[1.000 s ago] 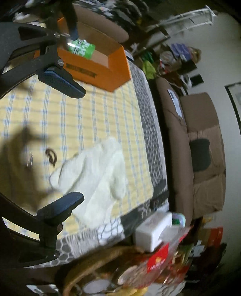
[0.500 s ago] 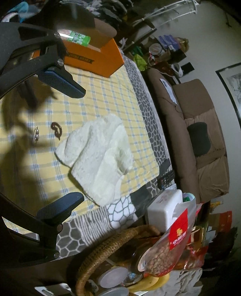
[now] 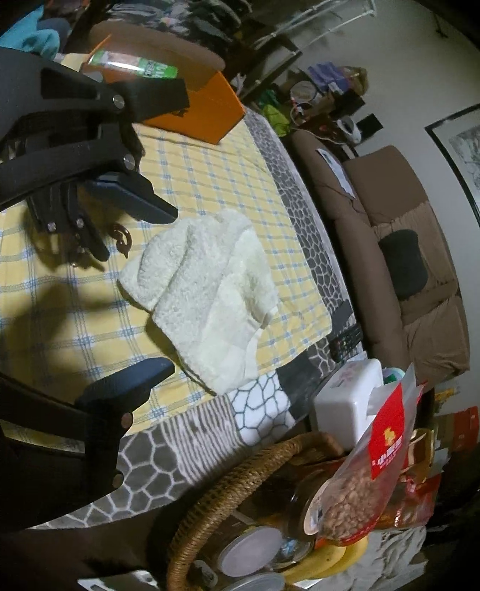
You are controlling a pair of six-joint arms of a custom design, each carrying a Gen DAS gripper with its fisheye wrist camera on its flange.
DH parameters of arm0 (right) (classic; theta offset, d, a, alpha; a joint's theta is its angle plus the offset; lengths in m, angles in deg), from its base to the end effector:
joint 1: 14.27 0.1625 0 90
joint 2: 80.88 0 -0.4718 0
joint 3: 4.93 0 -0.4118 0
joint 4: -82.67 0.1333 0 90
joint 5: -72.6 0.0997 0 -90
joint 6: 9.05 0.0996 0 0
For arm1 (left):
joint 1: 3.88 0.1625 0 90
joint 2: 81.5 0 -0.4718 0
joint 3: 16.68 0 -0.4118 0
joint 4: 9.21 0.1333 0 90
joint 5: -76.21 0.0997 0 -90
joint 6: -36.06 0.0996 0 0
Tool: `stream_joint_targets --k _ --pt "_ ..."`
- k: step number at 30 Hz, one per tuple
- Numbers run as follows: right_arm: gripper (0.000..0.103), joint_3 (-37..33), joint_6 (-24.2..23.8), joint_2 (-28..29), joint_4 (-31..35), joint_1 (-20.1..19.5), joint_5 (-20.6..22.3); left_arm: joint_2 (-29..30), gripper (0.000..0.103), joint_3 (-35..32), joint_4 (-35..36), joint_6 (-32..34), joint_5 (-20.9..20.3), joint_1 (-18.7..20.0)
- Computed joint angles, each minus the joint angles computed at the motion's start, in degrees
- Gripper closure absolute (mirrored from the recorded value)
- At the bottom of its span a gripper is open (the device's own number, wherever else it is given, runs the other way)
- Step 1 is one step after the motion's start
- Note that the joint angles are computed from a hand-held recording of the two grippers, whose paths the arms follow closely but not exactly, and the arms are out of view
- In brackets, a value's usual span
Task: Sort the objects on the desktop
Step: 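Grasp the brown hair clip with the left tool and lift it, then grasp the pearl safety pin with the right tool while the left tool holds the clip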
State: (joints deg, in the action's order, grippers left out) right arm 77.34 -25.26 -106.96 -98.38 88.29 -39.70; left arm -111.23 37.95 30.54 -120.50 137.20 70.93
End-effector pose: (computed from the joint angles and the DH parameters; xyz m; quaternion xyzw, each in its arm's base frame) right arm 0.2644 -0.7478 0.0091 0.1764 -0.9211 0.2879 0.1938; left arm -0.0161 -0.7525 0.1017 0.2606 0.9095 -0.1943 0.2590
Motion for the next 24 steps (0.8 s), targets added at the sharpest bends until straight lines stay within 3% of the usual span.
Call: stream_joint_targets --k 1,5,8,12,14,19,24 --pt "0.027 0.0 -0.2 -0.1 0.3 0.0 0.0 0.2 0.047 -0.1 0.0 0.2 -0.1 0.1" --pt "0.034 -0.1 -0.8 0.0 1.0 0.1 0.1 0.0 0.079 0.2 -1.1 0.8 0.0 0.6" --pt "0.04 -0.1 -1.4 0.1 2.1 0.0 1.0 0.3 0.079 -1.7 1.8 -0.7 2.4 1.3" --pt "0.056 0.0 -2.7 0.2 4.4 -0.5 3.6 -1.9 0.079 -0.3 1.4 -2.2 3.3 1.7" --pt "0.058 0.0 -4.1 0.5 6.5 -0.7 4.2 -3.5 0.079 0.9 0.9 -3.2 3.7 1.8" --pt "0.058 -1.0 -8.4 2.7 10.4 0.2 1.8 -7.0 0.079 3.4 0.3 -5.6 5.8 2.2" --pt "0.058 -2.5 -9.2 5.7 13.3 1.4 -2.8 -9.5 0.079 6.0 -0.6 -6.1 6.9 2.2"
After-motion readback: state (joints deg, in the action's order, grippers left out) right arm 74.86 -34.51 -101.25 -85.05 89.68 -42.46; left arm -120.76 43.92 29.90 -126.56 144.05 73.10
